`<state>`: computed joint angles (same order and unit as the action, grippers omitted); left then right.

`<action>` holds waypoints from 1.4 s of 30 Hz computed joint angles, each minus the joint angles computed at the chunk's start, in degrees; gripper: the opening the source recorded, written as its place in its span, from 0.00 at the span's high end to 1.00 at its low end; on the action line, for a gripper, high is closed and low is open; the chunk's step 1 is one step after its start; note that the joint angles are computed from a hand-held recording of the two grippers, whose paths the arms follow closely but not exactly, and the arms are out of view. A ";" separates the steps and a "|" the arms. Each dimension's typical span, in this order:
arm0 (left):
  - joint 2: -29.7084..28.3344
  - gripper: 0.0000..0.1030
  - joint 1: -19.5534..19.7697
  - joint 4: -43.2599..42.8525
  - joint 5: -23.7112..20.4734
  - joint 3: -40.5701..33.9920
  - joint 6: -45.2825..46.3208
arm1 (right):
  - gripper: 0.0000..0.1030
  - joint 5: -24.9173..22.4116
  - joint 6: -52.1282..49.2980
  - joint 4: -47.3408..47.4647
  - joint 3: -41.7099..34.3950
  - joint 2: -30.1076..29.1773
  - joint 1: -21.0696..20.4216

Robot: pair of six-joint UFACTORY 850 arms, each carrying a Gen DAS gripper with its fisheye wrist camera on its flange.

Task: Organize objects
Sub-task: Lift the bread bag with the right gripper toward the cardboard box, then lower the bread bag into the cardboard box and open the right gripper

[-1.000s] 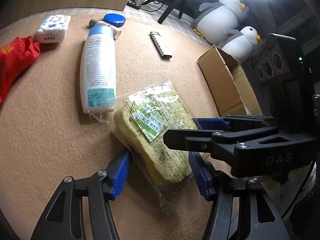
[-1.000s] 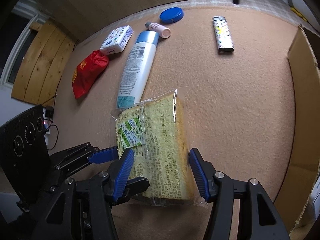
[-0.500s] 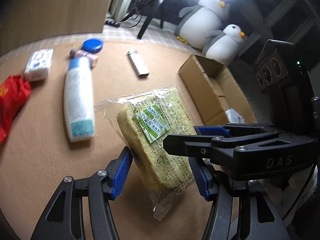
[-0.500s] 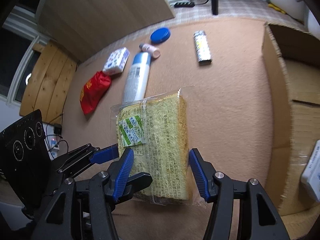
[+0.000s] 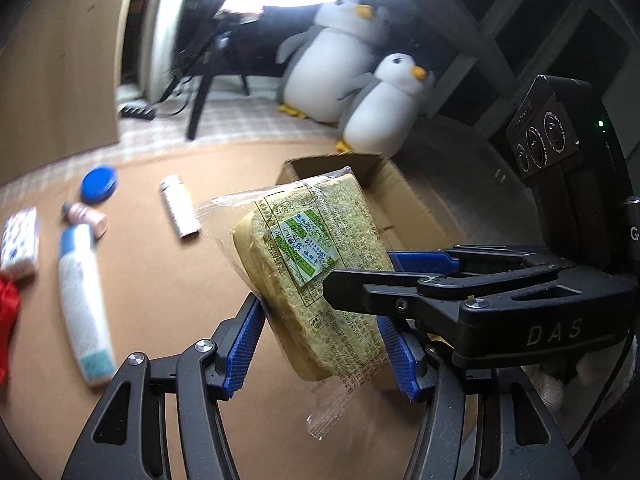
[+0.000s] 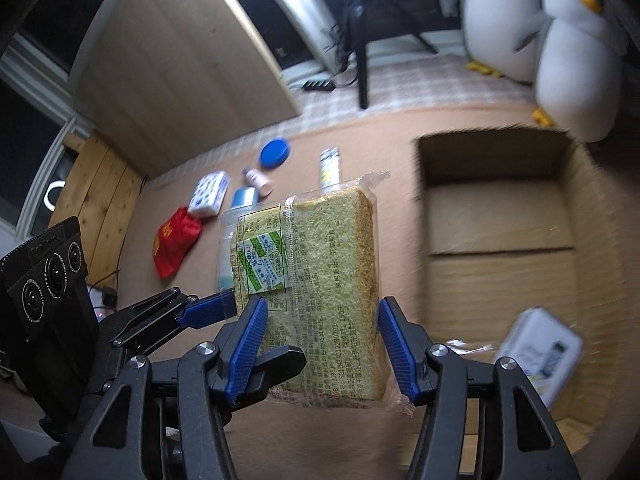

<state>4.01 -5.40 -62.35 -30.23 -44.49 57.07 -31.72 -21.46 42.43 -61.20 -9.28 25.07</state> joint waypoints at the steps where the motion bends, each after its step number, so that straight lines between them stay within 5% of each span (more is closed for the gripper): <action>1: -0.68 0.40 -0.91 -0.02 0.37 -0.92 -0.26 | 0.47 0.00 0.02 -0.27 -0.08 0.15 -0.57; 16: -15.41 0.40 -9.64 1.46 3.23 -15.82 -5.04 | 0.47 -0.45 -2.96 -0.54 -3.24 -2.65 -10.76; 25: -22.05 0.40 -11.23 3.50 3.19 -20.98 -8.25 | 0.47 -1.19 -3.63 -1.48 -5.73 -6.92 -13.37; 27: -22.87 0.39 -11.30 3.34 3.02 -21.51 -8.01 | 0.47 -1.09 -3.39 -2.05 -6.00 -7.49 -13.51; 31: -23.66 0.20 -11.80 6.37 4.49 -22.12 -10.88 | 0.47 0.87 0.25 -5.86 -6.36 -7.91 -13.49; 42: -19.84 0.20 -10.31 5.67 4.96 -18.76 -8.86 | 0.45 2.46 1.98 -6.69 -5.19 -6.13 -13.17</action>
